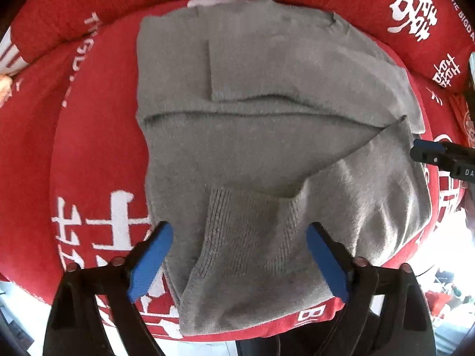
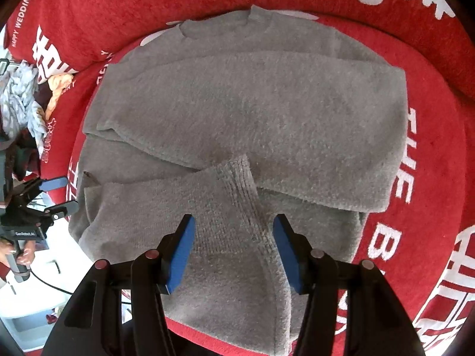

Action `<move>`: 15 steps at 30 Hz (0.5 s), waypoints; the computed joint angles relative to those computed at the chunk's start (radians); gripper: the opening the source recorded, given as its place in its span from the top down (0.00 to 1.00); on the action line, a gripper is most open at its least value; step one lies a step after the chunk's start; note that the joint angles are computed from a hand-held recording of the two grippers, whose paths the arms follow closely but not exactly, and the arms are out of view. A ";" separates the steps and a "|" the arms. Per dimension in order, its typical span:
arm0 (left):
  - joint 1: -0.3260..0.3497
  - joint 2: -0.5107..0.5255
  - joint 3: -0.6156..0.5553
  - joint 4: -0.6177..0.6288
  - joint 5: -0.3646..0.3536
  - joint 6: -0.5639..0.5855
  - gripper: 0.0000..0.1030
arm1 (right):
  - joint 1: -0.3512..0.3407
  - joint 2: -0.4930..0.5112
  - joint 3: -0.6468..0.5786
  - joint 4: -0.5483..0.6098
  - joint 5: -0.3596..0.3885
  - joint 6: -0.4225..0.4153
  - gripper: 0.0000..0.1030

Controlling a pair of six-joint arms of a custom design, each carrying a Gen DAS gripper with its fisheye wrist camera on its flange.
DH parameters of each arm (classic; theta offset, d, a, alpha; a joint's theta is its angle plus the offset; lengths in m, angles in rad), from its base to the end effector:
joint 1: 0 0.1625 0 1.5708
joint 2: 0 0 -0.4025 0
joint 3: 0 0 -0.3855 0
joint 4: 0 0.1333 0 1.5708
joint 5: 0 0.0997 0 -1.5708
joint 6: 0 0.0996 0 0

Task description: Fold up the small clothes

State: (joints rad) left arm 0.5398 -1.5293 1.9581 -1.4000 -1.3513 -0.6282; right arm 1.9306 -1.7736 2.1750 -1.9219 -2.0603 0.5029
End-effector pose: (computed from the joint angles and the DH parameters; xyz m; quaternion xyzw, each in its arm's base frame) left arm -0.2590 -0.3358 0.2679 0.2217 0.9240 0.1210 0.2872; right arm 0.2108 -0.3149 0.3133 -0.0633 -0.9678 0.0791 0.2303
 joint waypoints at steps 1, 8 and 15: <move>0.010 0.010 -0.001 0.003 -0.009 0.006 0.39 | -0.002 0.000 0.002 -0.001 -0.001 0.000 0.42; 0.011 0.015 0.019 -0.032 -0.047 0.079 0.93 | 0.006 0.056 0.000 -0.003 -0.036 0.018 0.92; -0.040 -0.059 -0.047 -0.039 -0.021 0.035 0.93 | 0.181 0.057 -0.047 0.064 -0.173 0.086 0.93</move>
